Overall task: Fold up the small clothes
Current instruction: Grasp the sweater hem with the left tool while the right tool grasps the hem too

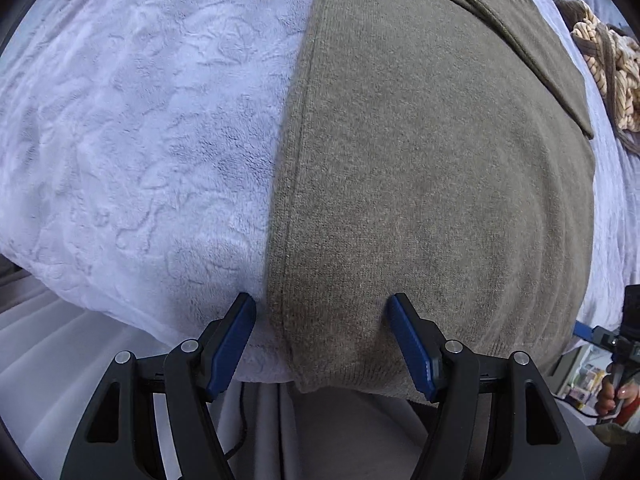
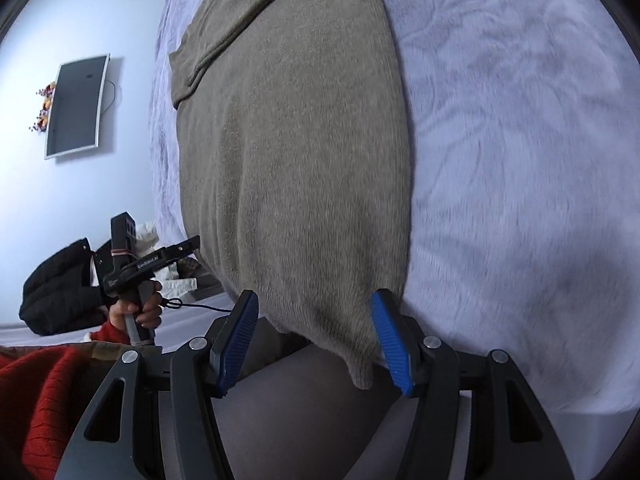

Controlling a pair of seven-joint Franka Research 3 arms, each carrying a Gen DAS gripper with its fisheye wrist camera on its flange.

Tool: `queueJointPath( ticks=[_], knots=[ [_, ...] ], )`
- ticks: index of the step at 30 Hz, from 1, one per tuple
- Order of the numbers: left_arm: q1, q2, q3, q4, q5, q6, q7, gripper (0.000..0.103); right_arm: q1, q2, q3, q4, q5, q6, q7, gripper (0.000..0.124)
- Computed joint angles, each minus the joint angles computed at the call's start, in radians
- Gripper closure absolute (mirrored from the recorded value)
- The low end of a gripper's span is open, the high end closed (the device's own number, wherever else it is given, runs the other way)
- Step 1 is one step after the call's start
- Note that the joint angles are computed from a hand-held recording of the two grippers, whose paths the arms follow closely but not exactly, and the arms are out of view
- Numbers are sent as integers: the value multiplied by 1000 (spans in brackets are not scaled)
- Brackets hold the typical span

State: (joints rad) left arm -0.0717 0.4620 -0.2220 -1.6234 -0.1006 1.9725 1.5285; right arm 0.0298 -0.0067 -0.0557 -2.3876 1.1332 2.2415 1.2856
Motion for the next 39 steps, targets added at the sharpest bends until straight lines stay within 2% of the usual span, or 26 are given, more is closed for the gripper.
queueJointPath(
  ticks=[3, 7, 10, 12, 13, 14, 15, 16, 17, 18, 24, 27, 29, 32, 33, 34, 35, 37, 39],
  knots=[
    [34, -8, -23, -22, -80, -12, 61, 33, 10, -12, 7, -26, 51, 13, -2, 61],
    [35, -34, -39, -73, -122, -40, 149, 33, 24, -6, 13, -21, 69, -20, -19, 61],
    [35, -20, -36, -78, -157, -72, 162, 33, 39, 33, 27, 1, 80, -26, -25, 61],
    [37, -25, -33, -95, -172, -58, 177, 34, 45, 76, 35, 34, 77, -36, -6, 59],
    [39, -36, -34, -109, -182, -45, 188, 36, 45, 88, 39, 48, 84, -39, -3, 59],
    [45, -39, -36, -108, -199, -43, 203, 51, 45, 91, 44, 54, 96, -41, -5, 60],
    [50, -47, -40, -127, -224, -31, 218, 70, 45, 96, 47, 62, 109, -46, -3, 73],
    [62, -48, -44, -128, -256, -43, 236, 77, 44, 100, 49, 70, 134, -50, 1, 100],
    [73, -43, -47, -116, -293, -63, 246, 83, 46, 102, 55, 70, 171, -43, 6, 110],
    [74, -50, -51, -119, -320, -69, 245, 83, 46, 95, 57, 64, 199, -33, 5, 117],
    [97, -72, -50, -127, -456, -68, 292, 86, 52, 59, 54, 50, 367, 20, -62, 118],
    [97, -60, -41, -93, -469, -77, 300, 86, 53, 49, 49, 49, 421, 42, -90, 118],
    [92, -41, -33, -57, -434, -98, 308, 86, 54, 47, 46, 47, 396, 44, -76, 117],
    [82, -7, -30, -13, -392, -126, 294, 86, 44, 41, 32, 36, 217, 27, 41, 110],
    [85, -3, -29, -6, -384, -136, 290, 86, 46, 37, 33, 26, 147, 38, 95, 90],
    [85, 1, -28, -5, -377, -139, 284, 86, 47, 30, 33, 12, 105, 50, 131, 64],
    [85, -1, -29, -10, -374, -139, 278, 86, 47, 18, 32, -12, 100, 64, 145, 60],
    [83, 9, -27, -2, -357, -150, 264, 86, 45, 2, 28, -48, 169, 75, 122, 61],
    [85, 12, -24, 1, -333, -164, 262, 86, 50, -1, 29, -57, 179, 89, 127, 61]
  ],
)
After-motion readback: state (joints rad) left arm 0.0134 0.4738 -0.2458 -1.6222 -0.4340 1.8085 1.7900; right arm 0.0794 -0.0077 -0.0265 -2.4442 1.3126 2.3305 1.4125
